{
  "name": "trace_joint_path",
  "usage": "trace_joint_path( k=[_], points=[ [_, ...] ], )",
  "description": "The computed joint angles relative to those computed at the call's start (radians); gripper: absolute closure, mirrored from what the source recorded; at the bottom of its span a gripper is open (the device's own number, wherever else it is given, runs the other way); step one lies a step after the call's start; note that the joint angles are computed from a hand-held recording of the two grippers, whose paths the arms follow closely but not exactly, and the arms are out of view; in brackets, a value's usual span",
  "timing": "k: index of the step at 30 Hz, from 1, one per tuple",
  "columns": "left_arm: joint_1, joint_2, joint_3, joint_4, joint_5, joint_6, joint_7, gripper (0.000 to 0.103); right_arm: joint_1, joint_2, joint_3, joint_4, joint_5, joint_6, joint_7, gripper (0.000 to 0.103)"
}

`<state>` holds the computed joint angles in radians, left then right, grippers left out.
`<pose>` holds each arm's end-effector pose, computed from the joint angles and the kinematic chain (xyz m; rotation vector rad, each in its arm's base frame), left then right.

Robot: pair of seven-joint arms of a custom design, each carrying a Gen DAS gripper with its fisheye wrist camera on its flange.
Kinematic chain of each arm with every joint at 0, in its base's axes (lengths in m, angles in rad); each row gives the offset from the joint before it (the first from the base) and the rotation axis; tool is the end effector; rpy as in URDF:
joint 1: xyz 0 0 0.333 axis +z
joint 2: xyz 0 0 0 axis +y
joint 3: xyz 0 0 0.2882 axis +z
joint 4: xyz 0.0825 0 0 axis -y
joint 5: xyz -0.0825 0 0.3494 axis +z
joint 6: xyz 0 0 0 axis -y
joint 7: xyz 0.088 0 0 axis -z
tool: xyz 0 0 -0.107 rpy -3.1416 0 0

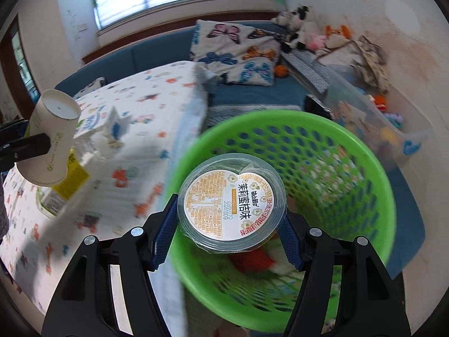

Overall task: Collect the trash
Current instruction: 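Drop the jelly cup into the basket with the right gripper while the left carries the paper cup, then open the left gripper over the green basket to drop the white paper cup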

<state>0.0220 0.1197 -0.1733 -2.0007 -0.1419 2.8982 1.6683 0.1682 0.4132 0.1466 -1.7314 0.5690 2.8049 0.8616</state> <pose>0.5896 -0.0775 0.4830 -1.6974 1.9055 -0.8558 0.6392 0.1680 0.4076 -2.0957 1.2236 -0.3798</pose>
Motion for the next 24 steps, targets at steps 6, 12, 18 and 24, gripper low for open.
trace_joint_path(
  k=[6, 12, 18, 24],
  points=[
    [-0.025, 0.080, -0.028, 0.101, 0.026, -0.036, -0.017, 0.041, -0.030, -0.009, -0.018, -0.025, 0.014, 0.003, 0.002, 0.037],
    [-0.049, 0.159, -0.048, 0.199, 0.072, -0.079, -0.047, 0.041, -0.060, -0.012, -0.013, -0.032, 0.048, 0.003, -0.009, 0.032],
    [-0.070, 0.232, -0.058, 0.293, 0.110, -0.129, -0.082, 0.041, -0.086, -0.032, -0.005, -0.052, 0.096, 0.009, -0.045, 0.031],
    [-0.093, 0.305, -0.060, 0.386, 0.144, -0.177, -0.117, 0.041, -0.106, -0.056, -0.002, -0.076, 0.158, 0.015, -0.095, 0.029]
  ],
)
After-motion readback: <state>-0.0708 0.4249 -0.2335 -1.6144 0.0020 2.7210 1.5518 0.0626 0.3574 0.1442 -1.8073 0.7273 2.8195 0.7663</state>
